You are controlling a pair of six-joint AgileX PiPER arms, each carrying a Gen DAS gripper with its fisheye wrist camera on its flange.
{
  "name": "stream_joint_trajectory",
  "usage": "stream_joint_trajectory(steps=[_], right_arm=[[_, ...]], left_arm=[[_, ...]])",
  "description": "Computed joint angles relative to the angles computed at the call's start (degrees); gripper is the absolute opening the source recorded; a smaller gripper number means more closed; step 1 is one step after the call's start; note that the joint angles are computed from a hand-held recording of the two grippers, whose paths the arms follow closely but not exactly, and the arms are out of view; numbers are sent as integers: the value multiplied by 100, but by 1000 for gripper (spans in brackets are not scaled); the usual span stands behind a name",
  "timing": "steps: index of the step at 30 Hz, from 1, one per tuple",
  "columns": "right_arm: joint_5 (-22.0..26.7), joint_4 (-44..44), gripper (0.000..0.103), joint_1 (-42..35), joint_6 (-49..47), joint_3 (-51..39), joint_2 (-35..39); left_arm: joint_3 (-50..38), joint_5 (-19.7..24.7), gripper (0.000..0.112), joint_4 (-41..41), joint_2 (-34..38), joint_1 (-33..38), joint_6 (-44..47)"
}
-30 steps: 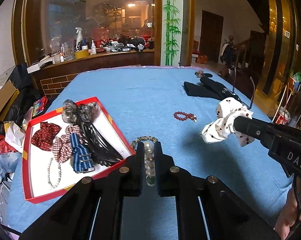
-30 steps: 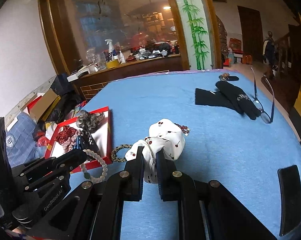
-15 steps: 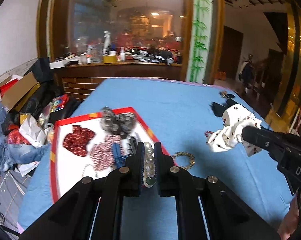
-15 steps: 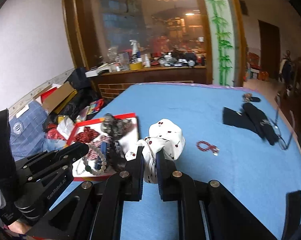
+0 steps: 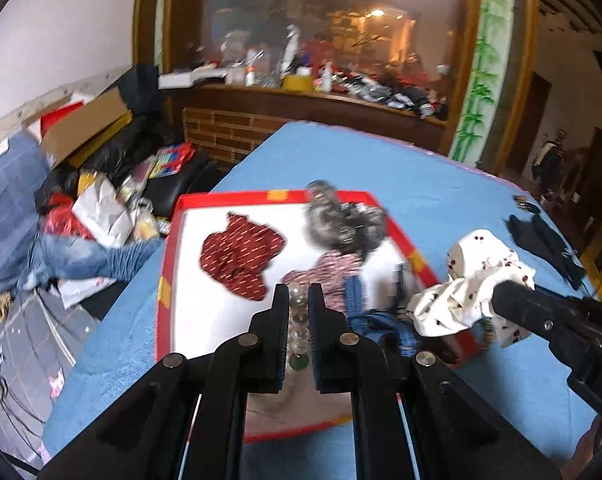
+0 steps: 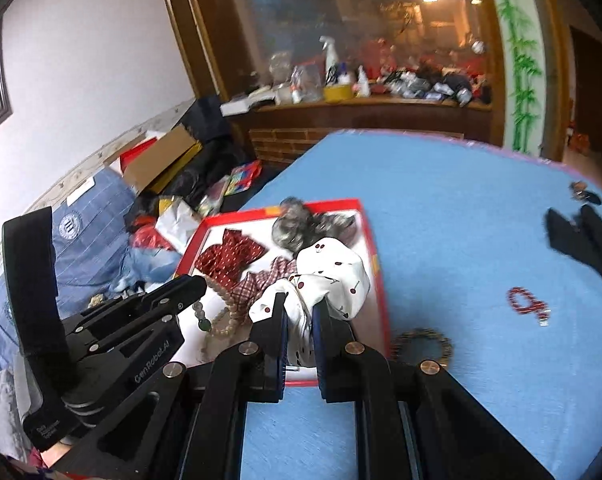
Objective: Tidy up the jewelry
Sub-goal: 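Lower both held items into the box and open both tools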
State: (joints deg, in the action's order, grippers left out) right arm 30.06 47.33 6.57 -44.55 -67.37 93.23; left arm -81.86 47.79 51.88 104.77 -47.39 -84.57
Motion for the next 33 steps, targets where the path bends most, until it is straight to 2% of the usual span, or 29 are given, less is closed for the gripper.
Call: stream_joint_trajectory(steps=[7,17,24,28,33], right_arm=[[-21,-15,13,209,31,-376,696],[193,-520,13,453,594,-1152,1562],[50,-679,14,582,812,-1554,1939],[-6,-581,15,546,701,-1632,2115],[-294,-333,15,587,239,-1362,2020]], left_arm=[[166,-379,9,-192,154,411,31],[146,-663,9,-514,442,705,94],[248,-900,9,-649,514,866,-2],[314,-925,9,-542,499,887,-148],[189,-682,9,-322,602,736,-169]])
